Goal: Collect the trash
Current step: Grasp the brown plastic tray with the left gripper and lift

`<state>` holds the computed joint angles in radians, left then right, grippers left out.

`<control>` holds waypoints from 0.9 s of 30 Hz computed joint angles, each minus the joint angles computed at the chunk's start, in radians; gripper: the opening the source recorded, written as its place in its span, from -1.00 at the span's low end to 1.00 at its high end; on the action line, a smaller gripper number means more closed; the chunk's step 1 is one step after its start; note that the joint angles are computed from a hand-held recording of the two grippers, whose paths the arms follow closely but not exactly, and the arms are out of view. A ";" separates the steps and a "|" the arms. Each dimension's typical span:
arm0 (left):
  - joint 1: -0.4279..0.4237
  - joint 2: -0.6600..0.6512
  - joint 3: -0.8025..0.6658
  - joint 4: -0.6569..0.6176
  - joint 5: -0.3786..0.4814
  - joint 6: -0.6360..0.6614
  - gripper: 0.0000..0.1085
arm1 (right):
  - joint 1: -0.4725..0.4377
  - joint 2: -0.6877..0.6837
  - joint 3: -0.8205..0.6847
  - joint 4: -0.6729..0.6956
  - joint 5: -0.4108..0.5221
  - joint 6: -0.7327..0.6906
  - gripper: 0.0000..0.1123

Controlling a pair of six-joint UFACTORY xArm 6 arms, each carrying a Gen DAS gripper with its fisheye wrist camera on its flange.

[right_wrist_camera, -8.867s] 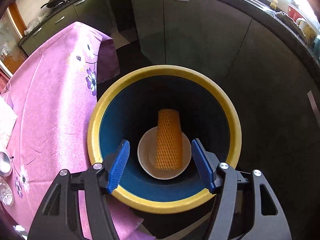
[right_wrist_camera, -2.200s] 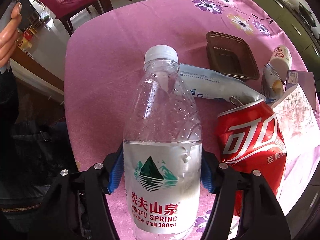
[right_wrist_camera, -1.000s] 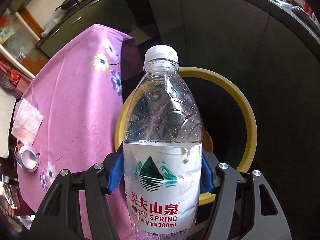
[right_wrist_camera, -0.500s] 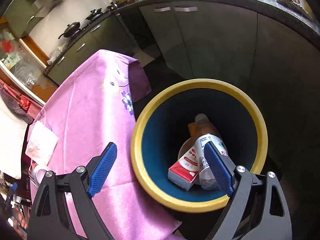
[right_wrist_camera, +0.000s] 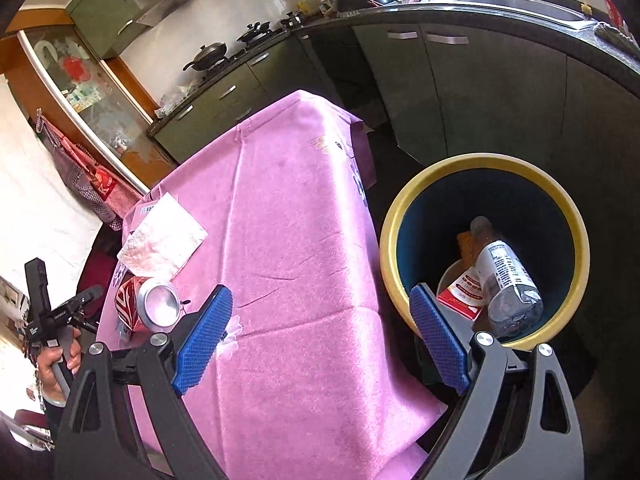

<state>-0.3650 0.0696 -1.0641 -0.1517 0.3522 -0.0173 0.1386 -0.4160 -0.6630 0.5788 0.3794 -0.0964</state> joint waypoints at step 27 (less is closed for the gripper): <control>0.020 0.235 -0.289 0.203 0.298 -0.098 0.53 | 0.044 0.071 -0.027 0.130 0.032 -0.098 0.59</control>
<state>-0.3453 0.3042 -1.3536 0.0515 0.6501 -0.1155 0.1822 -0.3455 -0.6899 0.7085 0.4111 -0.1943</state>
